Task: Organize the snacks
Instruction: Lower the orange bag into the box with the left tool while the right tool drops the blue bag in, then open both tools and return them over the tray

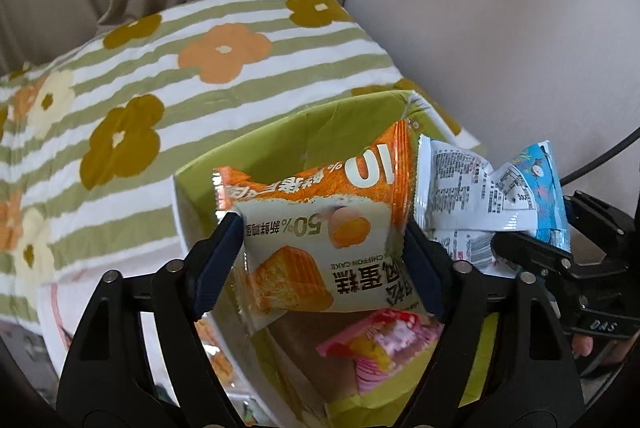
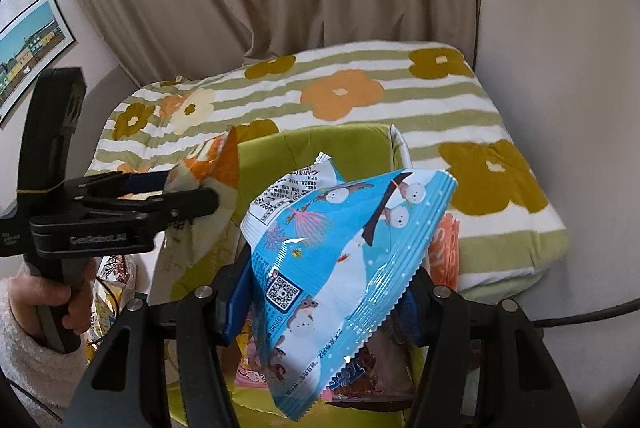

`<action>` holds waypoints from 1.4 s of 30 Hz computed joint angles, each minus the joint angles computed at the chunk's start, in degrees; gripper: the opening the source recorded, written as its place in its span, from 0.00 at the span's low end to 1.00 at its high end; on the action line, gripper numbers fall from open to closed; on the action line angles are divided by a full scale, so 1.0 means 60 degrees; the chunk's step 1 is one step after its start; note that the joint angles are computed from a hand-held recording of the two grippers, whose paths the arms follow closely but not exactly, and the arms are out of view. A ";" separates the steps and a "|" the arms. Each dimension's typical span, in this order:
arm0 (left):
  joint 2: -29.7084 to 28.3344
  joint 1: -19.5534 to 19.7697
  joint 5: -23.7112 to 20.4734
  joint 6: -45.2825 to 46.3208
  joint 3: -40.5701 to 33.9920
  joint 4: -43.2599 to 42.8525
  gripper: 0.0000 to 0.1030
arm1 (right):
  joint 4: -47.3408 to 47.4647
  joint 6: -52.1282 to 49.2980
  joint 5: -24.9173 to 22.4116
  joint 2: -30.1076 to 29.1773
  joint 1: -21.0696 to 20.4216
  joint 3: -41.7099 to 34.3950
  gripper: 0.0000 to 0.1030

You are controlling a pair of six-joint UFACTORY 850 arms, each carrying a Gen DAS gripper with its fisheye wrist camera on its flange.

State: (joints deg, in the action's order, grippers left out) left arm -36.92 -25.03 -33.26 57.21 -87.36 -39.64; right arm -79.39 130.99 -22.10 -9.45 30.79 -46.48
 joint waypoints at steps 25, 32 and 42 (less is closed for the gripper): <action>0.0576 0.0736 0.0101 0.0524 0.0844 -0.0625 0.99 | -0.0861 0.0566 0.0705 -0.0604 -0.0481 -0.0620 0.55; 0.0858 0.0941 0.0290 0.0635 0.1151 -0.0845 0.99 | -0.1622 0.0266 0.0297 -0.1049 -0.0171 -0.1181 0.91; 0.1530 0.1192 0.0397 0.0993 0.1982 -0.1333 0.99 | -0.1630 0.0899 0.0028 -0.0398 0.0208 -0.0466 0.91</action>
